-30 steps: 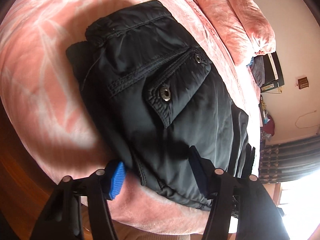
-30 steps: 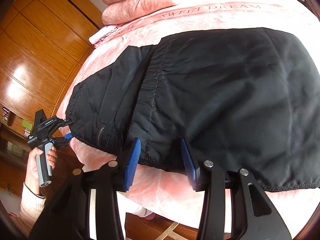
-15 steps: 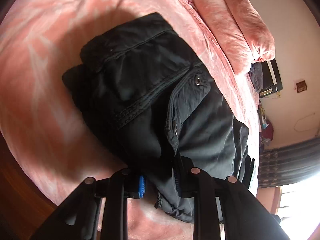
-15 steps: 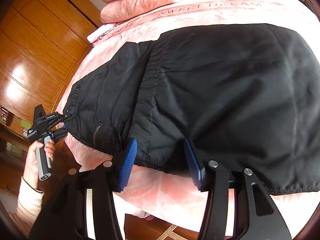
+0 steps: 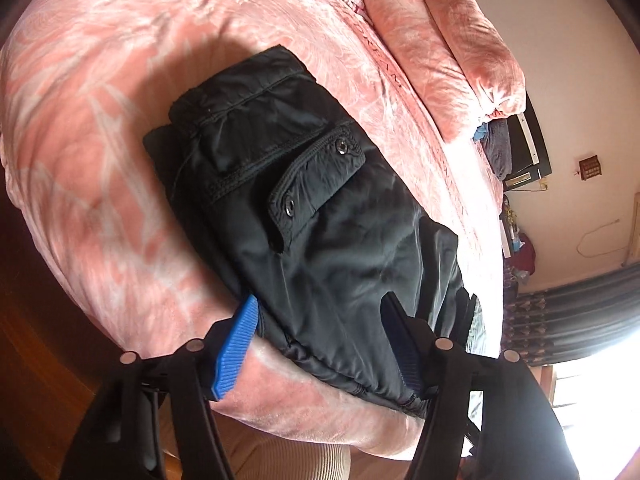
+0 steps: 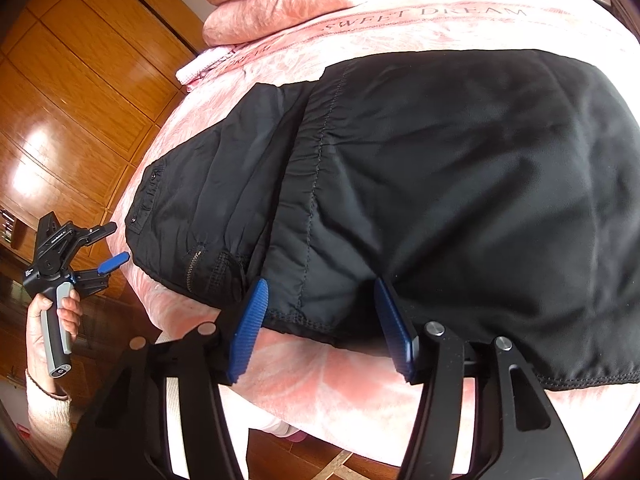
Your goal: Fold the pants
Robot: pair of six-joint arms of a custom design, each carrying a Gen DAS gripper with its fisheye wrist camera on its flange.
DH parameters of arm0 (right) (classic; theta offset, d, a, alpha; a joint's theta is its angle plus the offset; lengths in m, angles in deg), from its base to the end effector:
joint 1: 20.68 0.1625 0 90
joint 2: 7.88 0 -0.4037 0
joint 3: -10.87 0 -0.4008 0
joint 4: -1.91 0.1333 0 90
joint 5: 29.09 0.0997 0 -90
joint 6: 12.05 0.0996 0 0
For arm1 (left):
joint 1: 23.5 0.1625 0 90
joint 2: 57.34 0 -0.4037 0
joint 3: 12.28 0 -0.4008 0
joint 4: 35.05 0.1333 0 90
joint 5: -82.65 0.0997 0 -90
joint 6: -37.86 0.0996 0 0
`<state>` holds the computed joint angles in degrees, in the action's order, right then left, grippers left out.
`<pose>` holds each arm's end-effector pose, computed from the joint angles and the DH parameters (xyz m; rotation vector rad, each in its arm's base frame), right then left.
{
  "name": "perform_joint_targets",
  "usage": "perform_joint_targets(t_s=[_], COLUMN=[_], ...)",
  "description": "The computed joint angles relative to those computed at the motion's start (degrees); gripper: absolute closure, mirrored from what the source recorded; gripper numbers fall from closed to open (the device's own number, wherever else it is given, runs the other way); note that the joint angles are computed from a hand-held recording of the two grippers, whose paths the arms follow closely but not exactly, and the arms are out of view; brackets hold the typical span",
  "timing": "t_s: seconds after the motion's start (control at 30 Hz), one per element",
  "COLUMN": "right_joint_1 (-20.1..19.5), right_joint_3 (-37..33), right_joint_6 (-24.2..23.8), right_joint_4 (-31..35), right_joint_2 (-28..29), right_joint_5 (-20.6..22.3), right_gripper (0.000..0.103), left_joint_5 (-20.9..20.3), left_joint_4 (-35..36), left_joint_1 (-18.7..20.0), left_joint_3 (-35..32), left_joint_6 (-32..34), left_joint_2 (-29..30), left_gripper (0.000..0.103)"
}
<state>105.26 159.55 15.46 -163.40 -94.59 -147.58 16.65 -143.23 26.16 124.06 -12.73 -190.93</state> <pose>0.2624 -0.2158 0.1496 0.1215 -2.7664 0.6448 -0.0244 -0.2972 0.3745 -0.3482 2.9309 -0.7273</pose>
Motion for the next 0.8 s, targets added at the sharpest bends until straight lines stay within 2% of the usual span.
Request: perform_joint_targets(t_s=[0.27,0.37,0.4,0.47,0.63,0.73,0.8], right_joint_1=[-0.4,-0.4,-0.1,0.7,1.6,1.0,0.7], right_joint_3=[0.0,-0.1,-0.2,-0.8,-1.6,-1.1,-0.9], right_joint_6=[-1.0,-1.4,-1.5,-1.9,-2.7,-3.0,-3.2], right_joint_4=[-0.8,-1.4,-1.3,-0.7,0.4,-0.4,-1.1], right_joint_2=[0.4,0.8,1.2,2.2,3.5,3.1,3.0], right_joint_5=[0.7,0.9,0.5,-0.6,-1.6,-0.9,-0.4], right_gripper=[0.043,0.038,0.037,0.034,0.028,0.028,0.028], left_joint_5=[-2.1,-2.3,-2.4,-2.6,-1.1,1.2,2.7], left_joint_4=[-3.8,-4.7,-5.0,-5.7,-6.4,-4.5,-2.9], left_joint_1=[2.8,4.5,5.1,5.9,4.3,1.3,-0.8], left_joint_3=[2.9,3.0,3.1,3.4,4.5,4.6,4.5], left_joint_6=[-1.0,-1.1,-1.1,-0.9,-2.6,-5.0,-6.5], left_joint_2=[0.9,2.0,2.2,1.8,-0.4,-2.5,-3.9], left_gripper=[0.049,0.062,0.069,0.074,0.084,0.093,0.094])
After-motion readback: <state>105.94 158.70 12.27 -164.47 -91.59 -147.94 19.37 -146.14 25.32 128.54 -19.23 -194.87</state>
